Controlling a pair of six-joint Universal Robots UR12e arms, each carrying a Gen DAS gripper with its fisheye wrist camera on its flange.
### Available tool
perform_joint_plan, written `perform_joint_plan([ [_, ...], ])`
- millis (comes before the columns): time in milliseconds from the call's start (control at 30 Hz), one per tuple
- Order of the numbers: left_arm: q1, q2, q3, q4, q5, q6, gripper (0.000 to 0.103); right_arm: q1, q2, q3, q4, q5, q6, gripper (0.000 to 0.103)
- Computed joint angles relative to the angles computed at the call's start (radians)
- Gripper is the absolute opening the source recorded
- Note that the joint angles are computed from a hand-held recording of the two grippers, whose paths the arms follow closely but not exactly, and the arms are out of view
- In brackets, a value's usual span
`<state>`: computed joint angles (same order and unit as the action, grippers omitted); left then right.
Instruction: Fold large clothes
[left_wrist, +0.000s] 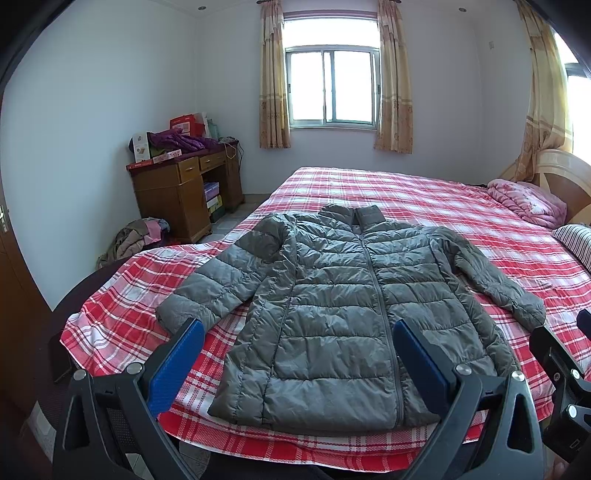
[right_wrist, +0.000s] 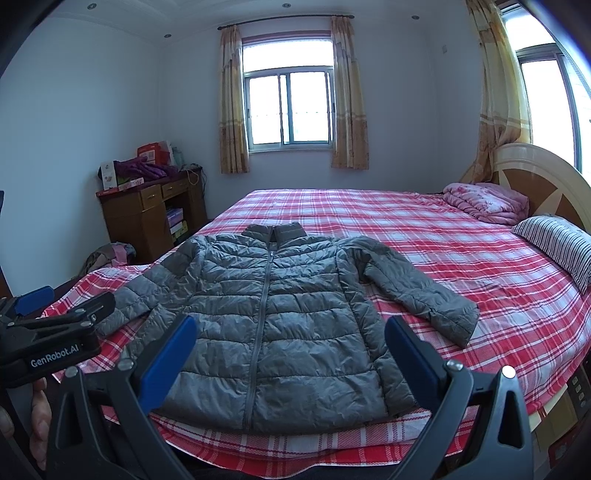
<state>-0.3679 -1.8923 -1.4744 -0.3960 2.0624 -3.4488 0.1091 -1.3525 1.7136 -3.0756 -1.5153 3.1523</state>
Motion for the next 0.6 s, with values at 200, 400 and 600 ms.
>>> perform_joint_plan([
  [200,0.0,-0.001,0.001,0.001,-0.002,0.004,0.102,0.001,0.0,0.0,0.0,-0.001,-0.002,0.103],
  [400,0.0,-0.002,0.0,0.004,-0.002,0.006,0.102,0.001,0.001,-0.001,0.002,-0.002,0.002,0.103],
  [600,-0.001,-0.002,-0.002,0.002,-0.003,0.008,0.102,0.002,0.0,0.0,0.002,0.0,0.0,0.103],
])
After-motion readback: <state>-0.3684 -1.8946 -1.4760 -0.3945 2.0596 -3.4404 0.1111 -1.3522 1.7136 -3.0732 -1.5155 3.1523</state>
